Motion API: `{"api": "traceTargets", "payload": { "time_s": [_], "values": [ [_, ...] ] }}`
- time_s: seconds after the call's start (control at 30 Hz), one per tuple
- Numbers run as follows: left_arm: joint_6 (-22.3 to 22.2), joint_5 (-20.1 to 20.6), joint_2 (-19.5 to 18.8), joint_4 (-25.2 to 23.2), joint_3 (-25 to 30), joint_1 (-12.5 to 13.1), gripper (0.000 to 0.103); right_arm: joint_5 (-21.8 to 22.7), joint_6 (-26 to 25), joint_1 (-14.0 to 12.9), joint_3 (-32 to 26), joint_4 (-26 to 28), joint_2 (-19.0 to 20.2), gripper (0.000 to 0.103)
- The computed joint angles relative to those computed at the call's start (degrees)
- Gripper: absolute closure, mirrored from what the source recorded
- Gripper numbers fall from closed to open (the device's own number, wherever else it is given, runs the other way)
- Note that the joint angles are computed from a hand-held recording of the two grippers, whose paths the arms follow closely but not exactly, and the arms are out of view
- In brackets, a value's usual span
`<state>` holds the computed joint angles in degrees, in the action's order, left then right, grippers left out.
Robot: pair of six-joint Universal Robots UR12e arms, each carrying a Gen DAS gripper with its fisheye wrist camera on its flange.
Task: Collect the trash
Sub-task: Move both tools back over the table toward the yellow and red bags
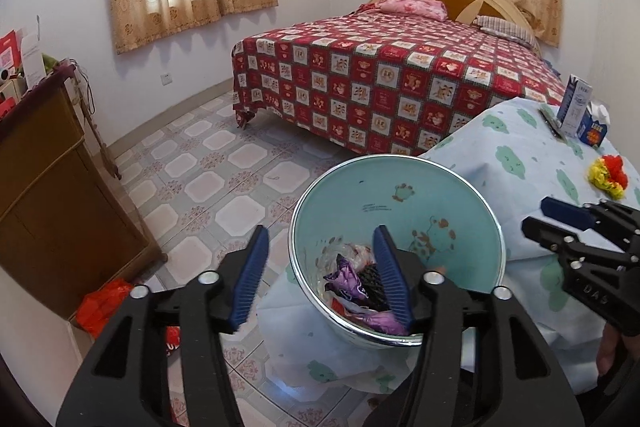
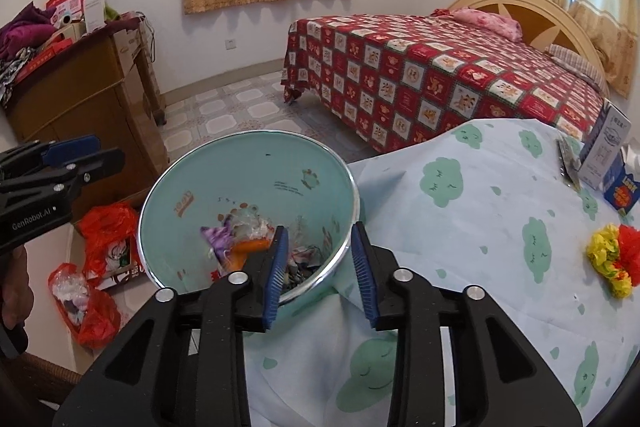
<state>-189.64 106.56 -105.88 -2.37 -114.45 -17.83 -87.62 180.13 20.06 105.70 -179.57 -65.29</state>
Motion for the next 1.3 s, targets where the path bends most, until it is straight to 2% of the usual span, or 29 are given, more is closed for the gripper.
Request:
{"api": "traceTargets", "payload": {
  "time_s": [0.1,0.33,0.47,0.57,0.63,0.8,1.1,1.3],
  "values": [
    [0.20,0.90,-0.43,-1.06,0.30,-0.23,0.038,-0.85,0.60,-0.61,1.04,-0.92,-0.56,0.063],
    [0.95,1.88,-1.61,-3.14,1.13,-1.08,0.036,-4.45,4.42,-3.73,5.46,-3.63,-2.92,0.057],
    [2.06,1.74,-2.50,-4.25,2.18,-2.06,0.036,-6.99,8.75,-7.03,9.04,-4.76,-5.35,0.053],
    [3.35,1.27,-3.26,-4.37,3.39,-3.29,0.036,-9.50,11.47,-8.78,11.67,-6.12,-7.10,0.043],
    [4.13,0.44,-3.89,-4.33,4.61,-4.35,0.036,-10.90,13.96,-10.49,13.86,-6.61,-8.77,0.042],
    [5.80,-1.07,-6.38,-4.74,8.80,-7.42,0.036,-14.56,18.69,-14.22,18.11,-7.46,-11.95,0.041],
    [8.74,-4.45,-13.41,-9.03,20.44,-12.98,0.036,-19.65,22.26,-19.49,22.29,-8.88,-14.38,0.036],
    [10.15,-6.08,-18.39,-12.90,28.90,-15.64,0.036,-18.90,23.01,-22.16,23.47,-8.67,-14.98,0.035]
  ]
}}
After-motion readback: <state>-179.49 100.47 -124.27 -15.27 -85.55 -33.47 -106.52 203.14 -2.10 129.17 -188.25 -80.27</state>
